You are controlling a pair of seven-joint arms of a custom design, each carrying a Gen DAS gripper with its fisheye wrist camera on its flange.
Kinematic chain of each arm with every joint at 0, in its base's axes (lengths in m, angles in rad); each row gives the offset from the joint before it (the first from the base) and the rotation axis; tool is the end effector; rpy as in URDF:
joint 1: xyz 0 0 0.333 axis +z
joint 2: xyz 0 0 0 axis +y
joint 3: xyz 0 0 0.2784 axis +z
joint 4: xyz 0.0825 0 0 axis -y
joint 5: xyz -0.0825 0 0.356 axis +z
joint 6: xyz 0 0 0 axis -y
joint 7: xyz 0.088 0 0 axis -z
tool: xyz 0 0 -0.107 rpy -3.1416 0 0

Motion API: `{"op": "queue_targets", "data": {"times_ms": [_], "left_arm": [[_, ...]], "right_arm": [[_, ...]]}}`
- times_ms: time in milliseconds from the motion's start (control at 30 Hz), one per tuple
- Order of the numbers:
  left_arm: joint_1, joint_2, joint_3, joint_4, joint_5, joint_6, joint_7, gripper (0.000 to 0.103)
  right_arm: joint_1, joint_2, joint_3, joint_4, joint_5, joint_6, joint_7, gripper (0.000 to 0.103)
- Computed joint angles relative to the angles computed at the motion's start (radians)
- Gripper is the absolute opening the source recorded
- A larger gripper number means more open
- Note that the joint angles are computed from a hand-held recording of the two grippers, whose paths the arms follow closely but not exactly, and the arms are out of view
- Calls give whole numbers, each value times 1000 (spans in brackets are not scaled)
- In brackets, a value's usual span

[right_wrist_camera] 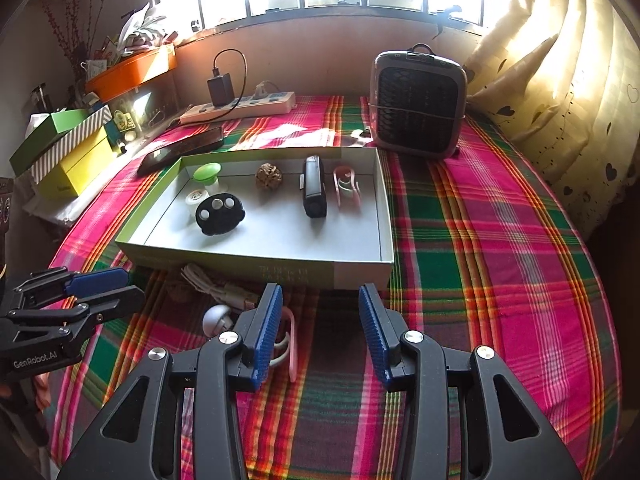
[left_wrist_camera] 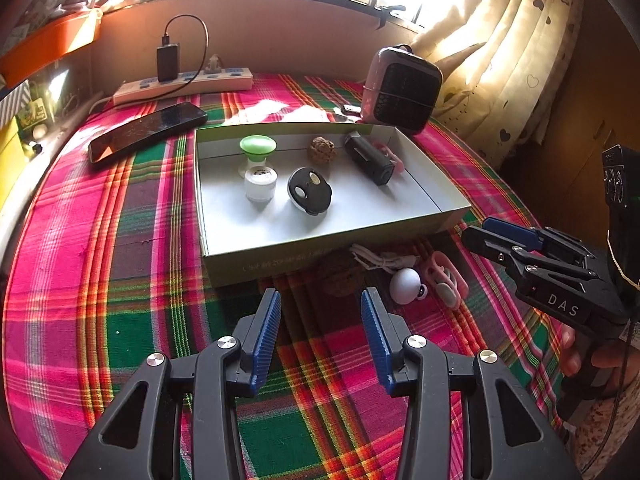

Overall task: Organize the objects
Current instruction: 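Withdraw both grippers from the box toward walnut ball and second pink clip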

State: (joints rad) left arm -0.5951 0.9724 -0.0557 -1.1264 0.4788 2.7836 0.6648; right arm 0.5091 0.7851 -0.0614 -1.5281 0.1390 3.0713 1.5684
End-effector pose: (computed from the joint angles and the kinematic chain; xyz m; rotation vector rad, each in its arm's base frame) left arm 0.6013 -0.4636 0.2835 -1.8189 1.9992 -0.9486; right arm 0.6408 0.3067 0.2752 -1.9997 1.3980 -0.4899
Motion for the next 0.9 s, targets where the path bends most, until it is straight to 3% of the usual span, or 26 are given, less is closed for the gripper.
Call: {"op": "queue_targets", "data": {"times_ms": [367,667,900], "left_arm": [[-12,-11,5,-35,4,12,-32,40],[1,55,-18,67,-31,-48,3,41],[4,106,-28,155,-65,-90,46,41]], "right_arm": [[-49,-11,76,-37,22,-1,-75,43],[-68,47,104,48,37,-72,-122,45],[-3,73,22,82,-13,-100,-84,45]]}}
